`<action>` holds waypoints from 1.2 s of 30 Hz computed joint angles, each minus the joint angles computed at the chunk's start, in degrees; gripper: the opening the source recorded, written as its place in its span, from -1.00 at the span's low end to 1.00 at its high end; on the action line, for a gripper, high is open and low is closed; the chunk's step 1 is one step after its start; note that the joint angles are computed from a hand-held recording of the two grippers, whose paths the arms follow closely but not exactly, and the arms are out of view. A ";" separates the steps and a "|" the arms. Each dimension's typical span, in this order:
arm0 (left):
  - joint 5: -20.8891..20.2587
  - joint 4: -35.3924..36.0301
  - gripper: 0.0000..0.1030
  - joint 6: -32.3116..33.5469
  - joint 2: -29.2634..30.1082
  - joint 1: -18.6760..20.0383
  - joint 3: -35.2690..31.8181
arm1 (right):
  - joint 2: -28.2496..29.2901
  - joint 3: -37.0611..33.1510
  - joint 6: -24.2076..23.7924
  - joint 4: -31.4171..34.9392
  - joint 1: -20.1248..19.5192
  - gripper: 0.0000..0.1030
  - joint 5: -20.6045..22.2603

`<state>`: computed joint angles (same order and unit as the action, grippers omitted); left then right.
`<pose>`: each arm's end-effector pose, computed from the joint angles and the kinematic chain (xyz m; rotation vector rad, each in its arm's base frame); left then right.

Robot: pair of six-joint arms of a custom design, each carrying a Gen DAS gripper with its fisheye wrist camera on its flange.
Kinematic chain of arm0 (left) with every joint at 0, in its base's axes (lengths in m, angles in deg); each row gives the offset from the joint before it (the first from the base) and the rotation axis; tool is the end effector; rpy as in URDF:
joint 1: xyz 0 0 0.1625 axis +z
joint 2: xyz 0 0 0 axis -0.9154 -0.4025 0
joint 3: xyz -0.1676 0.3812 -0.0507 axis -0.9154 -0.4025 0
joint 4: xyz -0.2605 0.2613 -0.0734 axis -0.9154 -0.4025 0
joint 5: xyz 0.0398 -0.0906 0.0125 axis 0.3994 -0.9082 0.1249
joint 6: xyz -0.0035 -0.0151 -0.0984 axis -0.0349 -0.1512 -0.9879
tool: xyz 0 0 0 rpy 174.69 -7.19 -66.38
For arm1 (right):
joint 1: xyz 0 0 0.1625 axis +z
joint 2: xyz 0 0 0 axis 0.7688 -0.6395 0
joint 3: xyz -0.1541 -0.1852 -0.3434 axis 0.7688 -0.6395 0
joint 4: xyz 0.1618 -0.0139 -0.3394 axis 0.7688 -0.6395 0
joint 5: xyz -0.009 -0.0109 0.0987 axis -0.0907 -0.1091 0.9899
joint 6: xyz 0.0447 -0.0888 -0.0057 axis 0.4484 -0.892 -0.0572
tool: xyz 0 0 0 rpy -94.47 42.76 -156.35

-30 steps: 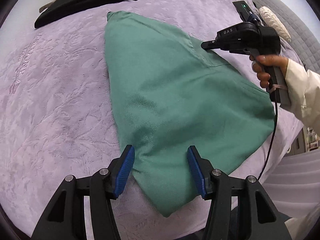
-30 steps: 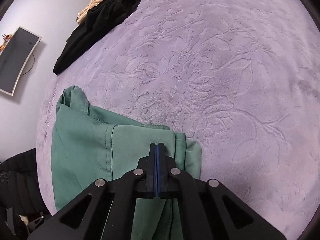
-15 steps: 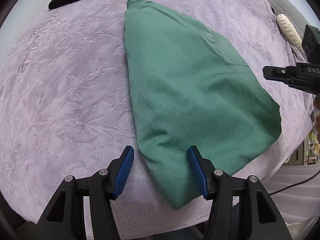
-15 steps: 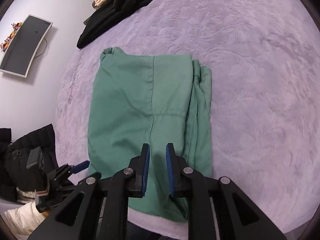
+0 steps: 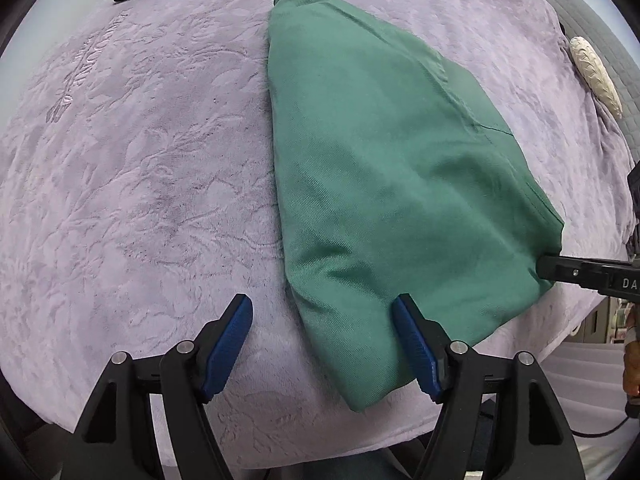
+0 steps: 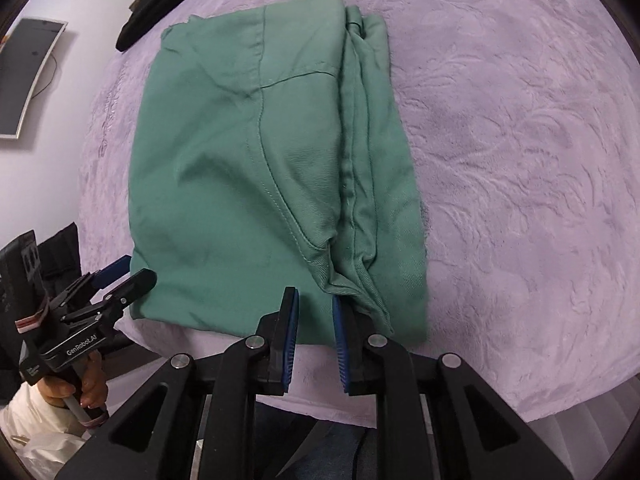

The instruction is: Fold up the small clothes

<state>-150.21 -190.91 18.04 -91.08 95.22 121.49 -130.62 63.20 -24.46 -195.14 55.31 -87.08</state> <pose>-0.2225 -0.3226 0.2165 -0.1088 2.5392 -0.2639 0.2157 -0.4097 0.2365 0.1784 -2.7114 -0.2477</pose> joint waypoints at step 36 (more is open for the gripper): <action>-0.94 12.17 0.43 -3.95 2.58 0.69 -7.44 | -0.98 -2.61 4.54 0.63 2.49 -0.20 -3.27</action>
<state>-151.15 -178.74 14.09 -88.51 95.91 114.05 -131.60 60.59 -19.92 -194.51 57.80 -90.36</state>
